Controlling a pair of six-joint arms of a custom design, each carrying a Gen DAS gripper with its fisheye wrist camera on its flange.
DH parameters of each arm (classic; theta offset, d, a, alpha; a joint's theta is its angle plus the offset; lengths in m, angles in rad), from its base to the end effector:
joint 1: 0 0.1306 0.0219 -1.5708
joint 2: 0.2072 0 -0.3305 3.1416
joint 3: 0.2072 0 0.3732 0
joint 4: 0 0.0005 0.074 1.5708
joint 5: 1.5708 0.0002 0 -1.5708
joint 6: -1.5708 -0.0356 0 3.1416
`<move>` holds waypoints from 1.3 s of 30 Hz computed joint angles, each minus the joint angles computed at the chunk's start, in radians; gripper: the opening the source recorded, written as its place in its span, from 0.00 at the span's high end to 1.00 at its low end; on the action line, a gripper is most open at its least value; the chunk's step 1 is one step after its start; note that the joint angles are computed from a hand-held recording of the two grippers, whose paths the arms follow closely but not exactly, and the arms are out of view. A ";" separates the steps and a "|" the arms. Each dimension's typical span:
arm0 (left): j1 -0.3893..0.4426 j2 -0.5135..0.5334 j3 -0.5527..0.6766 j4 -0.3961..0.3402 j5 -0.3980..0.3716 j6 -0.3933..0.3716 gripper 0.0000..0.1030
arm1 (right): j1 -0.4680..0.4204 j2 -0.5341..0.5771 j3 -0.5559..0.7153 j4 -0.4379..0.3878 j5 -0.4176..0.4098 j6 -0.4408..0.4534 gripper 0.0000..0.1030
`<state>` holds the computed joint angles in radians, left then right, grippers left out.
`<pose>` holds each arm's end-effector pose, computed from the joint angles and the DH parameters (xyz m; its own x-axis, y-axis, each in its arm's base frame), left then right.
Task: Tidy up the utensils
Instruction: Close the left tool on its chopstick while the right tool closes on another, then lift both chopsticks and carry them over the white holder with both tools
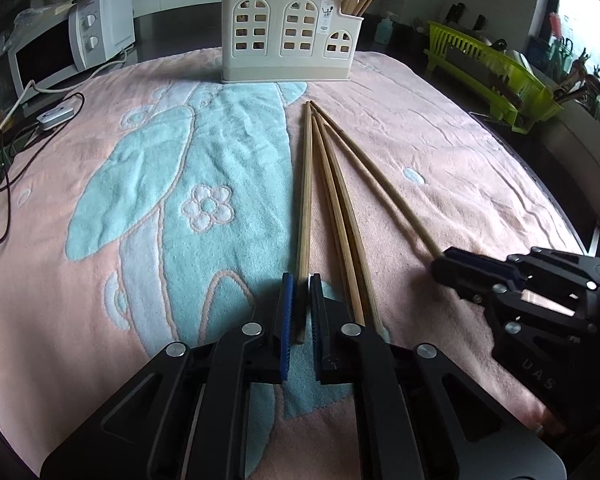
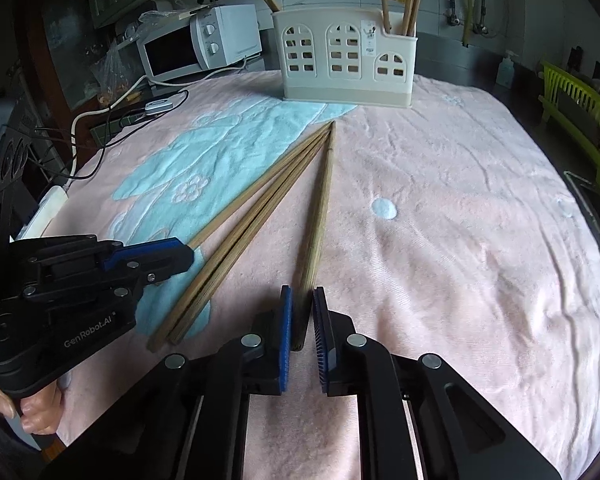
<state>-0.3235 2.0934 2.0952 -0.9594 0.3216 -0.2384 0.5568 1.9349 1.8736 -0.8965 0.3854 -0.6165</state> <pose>0.6384 -0.2265 0.2893 -0.6415 0.4514 -0.6203 0.6438 0.7565 -0.1153 0.5460 0.3235 0.2981 -0.7435 0.1683 -0.6472 0.1518 0.9850 0.0818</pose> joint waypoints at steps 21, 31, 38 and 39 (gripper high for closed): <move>0.050 -0.104 -0.006 0.170 0.058 0.094 0.94 | -0.008 -0.150 -0.058 0.179 0.127 0.169 0.93; 0.067 -0.051 0.110 0.118 0.103 0.115 0.94 | -0.015 -0.148 -0.024 0.241 0.135 0.247 0.93; 0.068 -0.033 0.072 0.012 0.127 0.040 0.90 | -0.019 -0.141 -0.006 0.234 0.129 0.255 0.93; 0.068 -0.030 0.065 0.000 0.130 0.032 0.87 | -0.019 -0.141 -0.006 0.234 0.130 0.256 0.93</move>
<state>-0.2550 2.0633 2.1598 -0.9598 0.4513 -0.2059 0.5381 1.7939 1.8681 -0.6625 0.5157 -0.3605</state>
